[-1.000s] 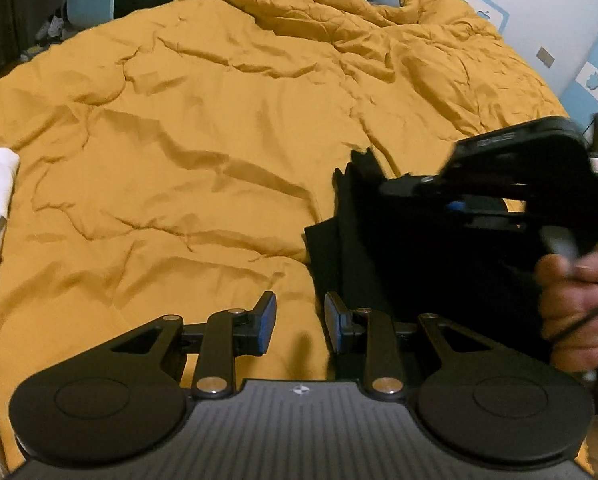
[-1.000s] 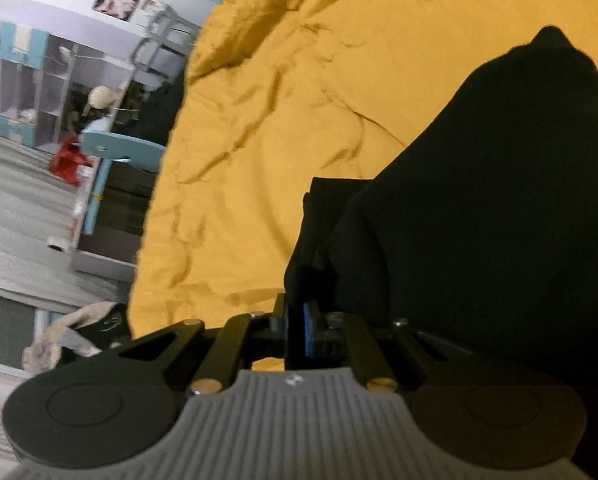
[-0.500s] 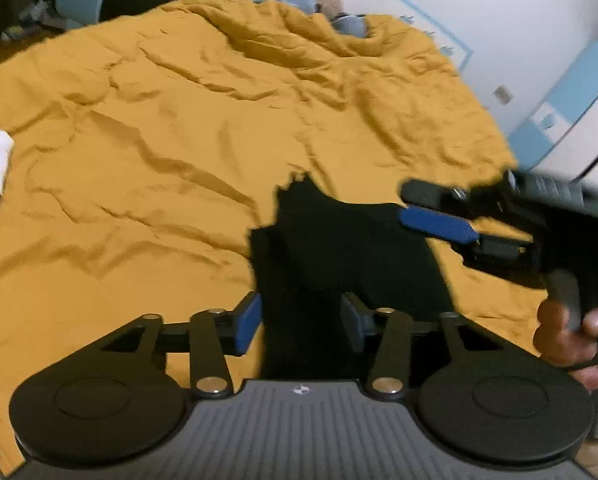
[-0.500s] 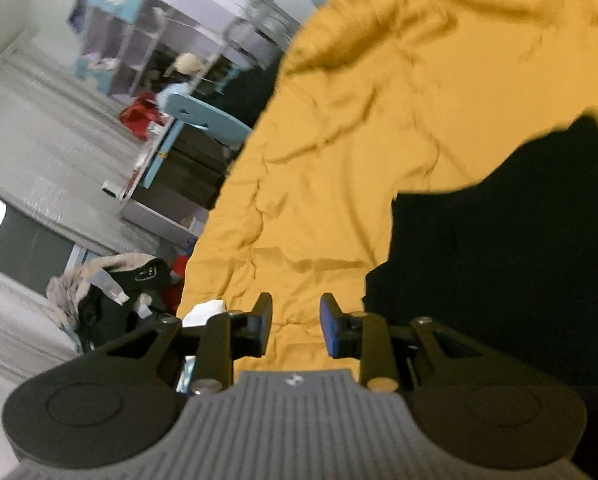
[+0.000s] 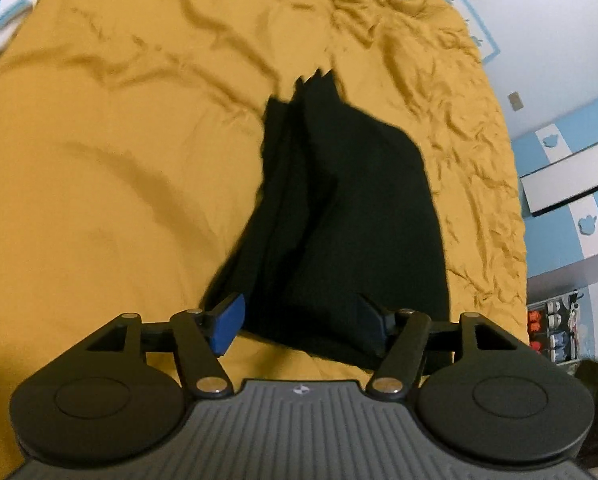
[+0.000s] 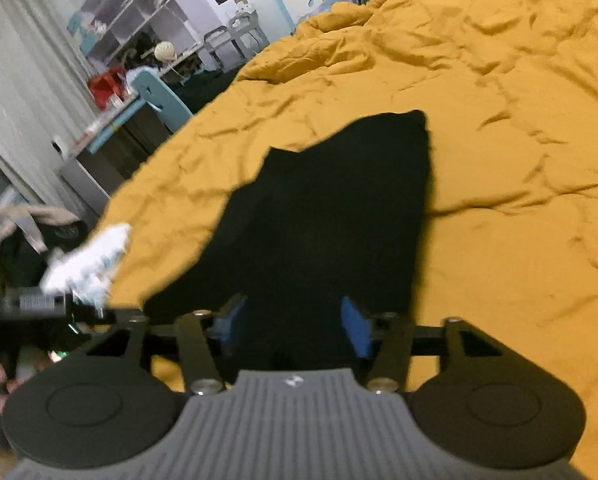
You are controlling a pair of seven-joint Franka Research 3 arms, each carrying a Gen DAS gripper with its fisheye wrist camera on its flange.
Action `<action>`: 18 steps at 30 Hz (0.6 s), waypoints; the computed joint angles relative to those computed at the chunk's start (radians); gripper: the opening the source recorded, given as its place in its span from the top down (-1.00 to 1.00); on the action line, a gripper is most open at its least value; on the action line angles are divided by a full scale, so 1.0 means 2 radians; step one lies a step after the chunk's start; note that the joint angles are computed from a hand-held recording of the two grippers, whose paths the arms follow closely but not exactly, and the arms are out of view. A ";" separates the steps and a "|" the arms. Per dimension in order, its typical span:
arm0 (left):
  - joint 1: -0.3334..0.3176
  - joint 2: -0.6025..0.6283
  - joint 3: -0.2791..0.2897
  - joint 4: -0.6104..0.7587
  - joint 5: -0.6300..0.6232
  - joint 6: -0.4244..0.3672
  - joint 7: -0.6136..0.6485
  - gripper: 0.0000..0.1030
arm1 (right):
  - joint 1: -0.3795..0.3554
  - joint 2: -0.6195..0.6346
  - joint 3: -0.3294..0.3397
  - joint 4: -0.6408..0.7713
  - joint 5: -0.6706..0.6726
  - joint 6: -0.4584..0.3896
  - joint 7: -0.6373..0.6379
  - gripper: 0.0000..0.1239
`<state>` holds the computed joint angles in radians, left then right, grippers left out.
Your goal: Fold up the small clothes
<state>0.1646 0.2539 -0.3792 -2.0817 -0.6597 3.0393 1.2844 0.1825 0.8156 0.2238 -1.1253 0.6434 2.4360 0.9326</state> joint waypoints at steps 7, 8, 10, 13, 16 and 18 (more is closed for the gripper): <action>0.010 0.033 -0.020 0.016 0.034 0.058 -0.040 0.83 | 0.004 -0.036 -0.010 -0.086 -0.016 0.039 -0.030 -0.08; 0.010 0.031 -0.022 0.016 0.043 0.068 -0.044 0.84 | 0.008 -0.033 -0.012 -0.082 -0.020 0.040 -0.026 -0.08; -0.016 0.017 0.003 0.014 0.074 0.087 -0.061 0.85 | 0.022 -0.024 -0.020 -0.074 -0.035 0.053 -0.015 -0.08; -0.083 -0.004 0.079 0.017 0.123 0.093 -0.107 0.86 | 0.046 -0.002 -0.040 -0.048 -0.070 0.069 0.025 0.04; -0.141 -0.020 0.151 0.014 0.172 0.081 -0.157 0.86 | 0.050 0.006 -0.050 -0.034 -0.093 0.070 0.065 0.82; -0.144 -0.028 0.160 0.008 0.194 0.068 -0.169 0.86 | 0.019 -0.010 -0.018 -0.052 -0.067 0.070 0.043 0.93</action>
<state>-0.1224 0.1987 -0.0596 -2.0659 -0.2713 3.1751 0.9456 0.2201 0.7954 0.1872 -1.2292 0.5093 2.5751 1.0177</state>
